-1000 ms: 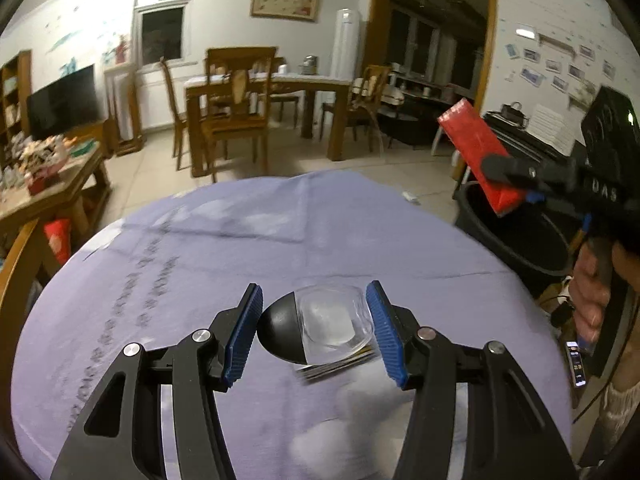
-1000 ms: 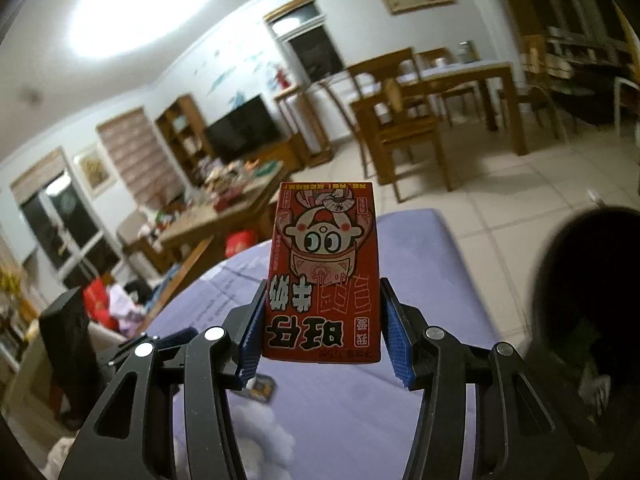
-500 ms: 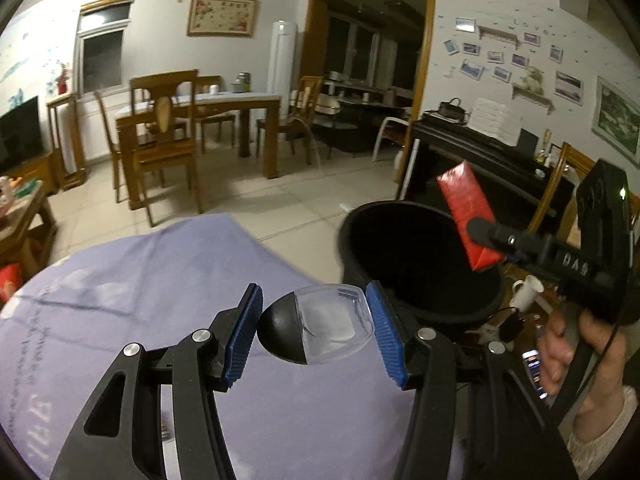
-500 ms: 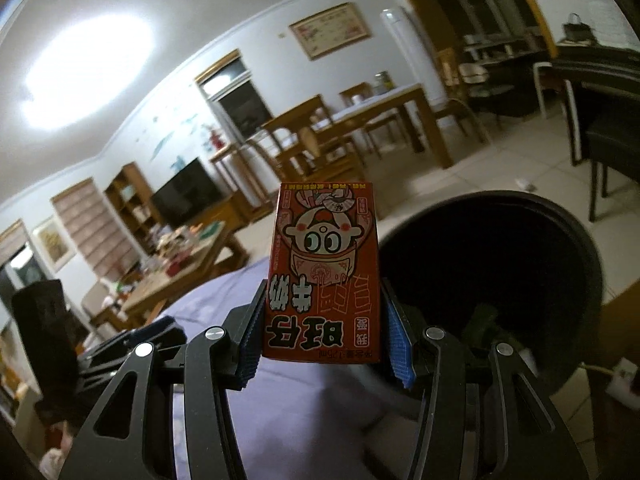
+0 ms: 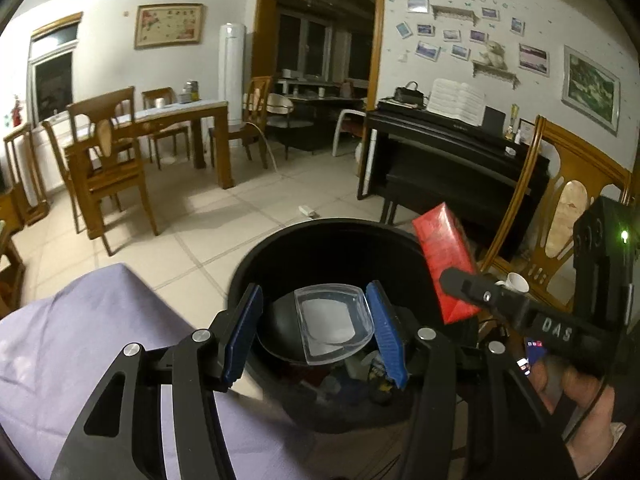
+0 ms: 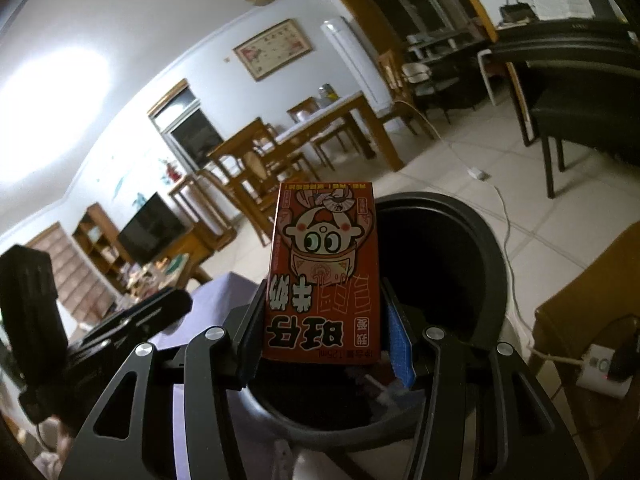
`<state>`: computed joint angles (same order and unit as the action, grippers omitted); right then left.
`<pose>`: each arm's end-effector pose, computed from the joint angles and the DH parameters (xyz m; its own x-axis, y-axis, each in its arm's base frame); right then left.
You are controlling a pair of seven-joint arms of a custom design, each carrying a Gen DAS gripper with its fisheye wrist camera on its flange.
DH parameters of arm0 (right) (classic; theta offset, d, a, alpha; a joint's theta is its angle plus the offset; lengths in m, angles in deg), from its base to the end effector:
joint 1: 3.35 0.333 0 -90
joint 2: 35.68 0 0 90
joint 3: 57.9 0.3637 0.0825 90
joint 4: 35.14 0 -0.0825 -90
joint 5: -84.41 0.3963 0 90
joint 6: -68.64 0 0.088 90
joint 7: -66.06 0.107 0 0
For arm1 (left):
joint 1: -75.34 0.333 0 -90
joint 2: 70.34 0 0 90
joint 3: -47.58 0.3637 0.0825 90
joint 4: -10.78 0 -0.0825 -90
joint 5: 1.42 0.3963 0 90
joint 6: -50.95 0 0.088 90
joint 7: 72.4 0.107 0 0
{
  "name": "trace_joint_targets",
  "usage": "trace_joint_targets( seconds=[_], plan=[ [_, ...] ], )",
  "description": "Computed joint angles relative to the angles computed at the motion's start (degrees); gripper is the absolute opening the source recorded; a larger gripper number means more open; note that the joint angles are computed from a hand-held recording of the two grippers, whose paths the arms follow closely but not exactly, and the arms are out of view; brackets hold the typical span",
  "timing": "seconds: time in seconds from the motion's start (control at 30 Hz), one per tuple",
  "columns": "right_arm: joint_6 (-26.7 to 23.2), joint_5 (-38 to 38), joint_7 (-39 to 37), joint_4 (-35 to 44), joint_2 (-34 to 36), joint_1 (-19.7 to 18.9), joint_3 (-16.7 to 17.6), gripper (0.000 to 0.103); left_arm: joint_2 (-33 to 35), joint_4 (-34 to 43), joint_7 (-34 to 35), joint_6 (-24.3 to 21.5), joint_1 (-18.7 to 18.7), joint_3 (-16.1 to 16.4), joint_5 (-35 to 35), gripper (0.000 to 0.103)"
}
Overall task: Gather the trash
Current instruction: 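Carry lid and milk box over the bin and open both tools to drop them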
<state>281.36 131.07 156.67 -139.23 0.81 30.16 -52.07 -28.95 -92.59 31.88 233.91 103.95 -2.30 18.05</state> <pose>0.6058 0.3537 0.3432 -0.0394 -0.8582 -0.5117 -0.4859 0.4640 -0.7407 0.7143 -0.1620 0.4010 -0.5692 -0.8198 0.0624 -0.4806 0.2702 -0.8343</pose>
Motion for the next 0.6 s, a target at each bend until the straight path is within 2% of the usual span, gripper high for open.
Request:
trace_joint_targets(
  seconds=[0.17,0.33,0.4,0.43,0.6],
  plan=[
    [0.65,-3.36,3.43,-1.43,0.5,-2.69,1.06,0.052,1.73,3.32,1.33,-2.25,-3.3,1.55,-0.76,0.054],
    [1.43,-6.31,6.54,-3.07,0.62,-4.41,1.67,0.052,2.27,5.97,3.21,-3.97,-7.55,4.88,-3.46,0.054],
    [0.35,-6.2,6.47,-1.8,1.1,-4.2,0.92,0.052,2.53,6.73,4.0,-4.79,-8.51,5.59,-4.64,0.054],
    [0.04,-4.65,5.74,-1.05,1.28,-2.87,0.18,0.052,2.66,7.21,4.44,-5.08,-9.01,5.96,-5.24,0.054],
    [-0.11,-5.64,6.35,-0.73,1.74,-3.27,0.43,0.052,2.55,8.63,5.75,-5.58,-11.85,8.47,-7.7,0.054]
  ],
)
